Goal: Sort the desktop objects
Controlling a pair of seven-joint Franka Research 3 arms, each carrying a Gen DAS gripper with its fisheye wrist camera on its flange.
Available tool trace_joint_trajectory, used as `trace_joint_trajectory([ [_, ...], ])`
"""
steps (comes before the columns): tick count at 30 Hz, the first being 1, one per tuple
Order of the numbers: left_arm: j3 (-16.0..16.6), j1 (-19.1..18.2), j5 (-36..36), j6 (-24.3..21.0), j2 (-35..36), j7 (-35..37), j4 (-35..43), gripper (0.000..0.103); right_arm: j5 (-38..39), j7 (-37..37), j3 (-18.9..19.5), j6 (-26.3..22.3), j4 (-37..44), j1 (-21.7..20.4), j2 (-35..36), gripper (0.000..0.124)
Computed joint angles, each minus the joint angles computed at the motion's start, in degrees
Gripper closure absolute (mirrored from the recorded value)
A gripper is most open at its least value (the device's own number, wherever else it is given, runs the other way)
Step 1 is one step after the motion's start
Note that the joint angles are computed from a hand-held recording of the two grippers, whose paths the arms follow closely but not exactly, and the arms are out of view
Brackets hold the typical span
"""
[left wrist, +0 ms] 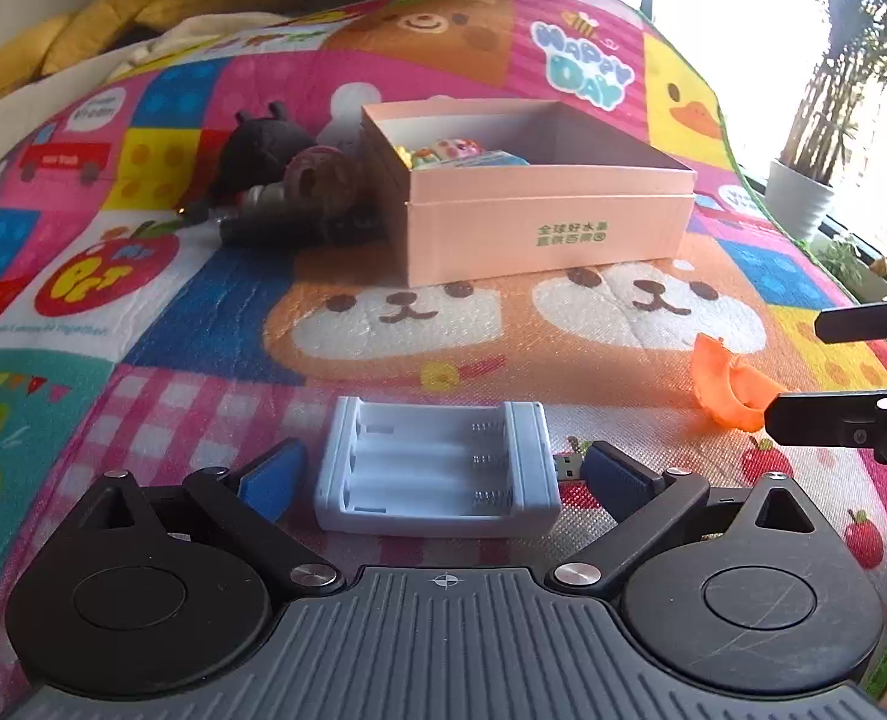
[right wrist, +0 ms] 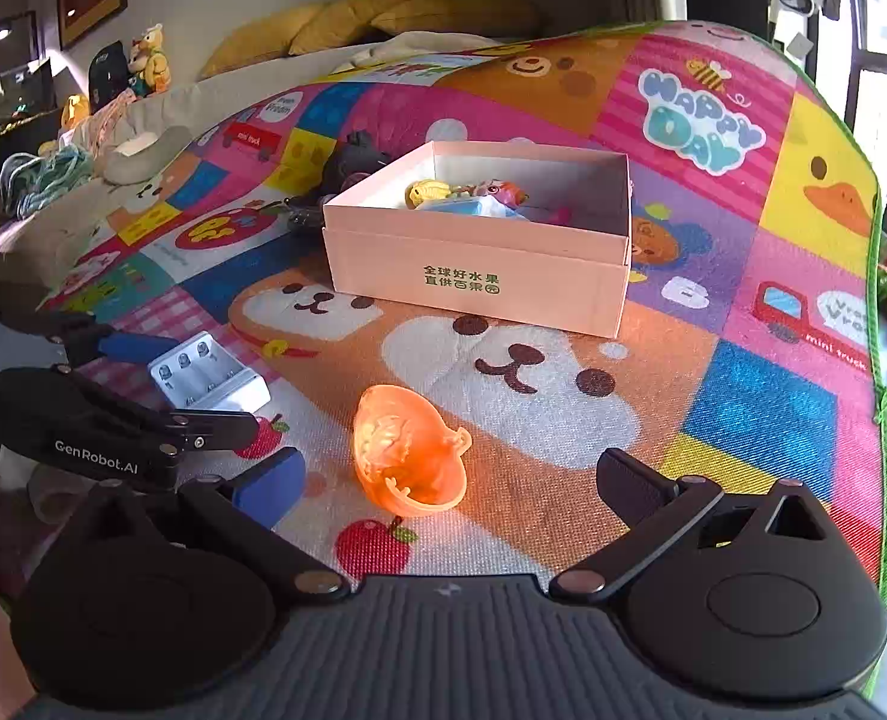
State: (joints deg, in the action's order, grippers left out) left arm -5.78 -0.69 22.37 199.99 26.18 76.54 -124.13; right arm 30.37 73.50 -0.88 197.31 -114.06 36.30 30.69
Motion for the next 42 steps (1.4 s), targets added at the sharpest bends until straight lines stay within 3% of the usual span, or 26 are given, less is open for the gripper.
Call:
trace_joint_trajectory([
  [4, 1.45, -1.72, -0.97, -0.01, -0.05, 1.10, -0.02, 0.000, -0.42, 2.22, 1.36, -2.98, 3.38, -1.20, 1.60, 0.034],
  [5, 1.69, -2.06, -1.19, -0.12, -0.06, 1.45, -0.01, 0.000, -0.42, 2.70, 0.39, -3.88, 4.34, -0.31, 2.14, 0.034],
  [8, 2.36, -2.94, -2.06, -0.08, -0.12, 2.35, -0.20, 0.000, 1.16, 5.80, -10.05, -8.72, 7.42, 9.22, 4.46, 0.039],
  [9, 3.11, -3.86, -2.91, -0.25, -0.18, 2.84, -0.24, 0.000, 0.75, 6.88, -11.47, -10.06, 8.07, 10.35, 4.96, 0.043],
  [11, 2.92, -3.71, -3.17, -0.05, -0.17, 3.16, -0.38, 0.000, 1.09, 5.98, -9.33, -11.67, 8.78, 8.26, 4.82, 0.052],
  [12, 2.84, -3.65, -3.28, -0.05, -0.17, 3.28, -0.39, 0.000, -1.49, 8.51, -9.77, -11.61, 8.56, 8.32, 4.78, 0.065],
  [14, 2.83, -3.69, -3.57, -0.02, -0.18, 3.56, -0.43, 0.000, -3.14, 9.93, -11.87, -12.35, 8.44, 9.95, 4.74, 0.075],
  [17, 2.62, -3.53, -3.72, -0.05, -0.18, 3.76, -0.42, 0.000, -4.99, 11.87, -12.10, -11.40, 7.42, 9.98, 4.20, 0.075],
  [23, 3.36, -4.50, -4.68, -0.40, -0.29, 4.51, -0.39, 0.000, -4.41, 17.30, -27.73, -8.05, 3.89, 23.86, 5.77, 0.075],
  [25, 3.25, -4.52, -4.67, -0.82, -0.32, 4.81, -0.21, 0.000, -2.81, 17.47, -30.97, -7.51, 3.22, 26.87, 6.60, 0.075],
  [32, 3.36, -4.97, -5.38, -1.21, -0.43, 4.88, -0.24, 0.000, -0.70, 15.76, -30.34, -7.70, 3.61, 26.69, 7.83, 0.075],
  [39, 2.54, -4.62, -4.72, -7.09, -2.03, 3.44, 0.40, 0.000, 0.10, 15.97, -31.86, -7.20, 3.78, 28.48, 9.44, 0.070],
  [42, -0.56, -1.30, -2.95, -8.71, -1.97, 2.91, 0.99, 0.000, 1.04, 15.40, -31.71, -6.42, 3.46, 28.53, 9.52, 0.063],
])
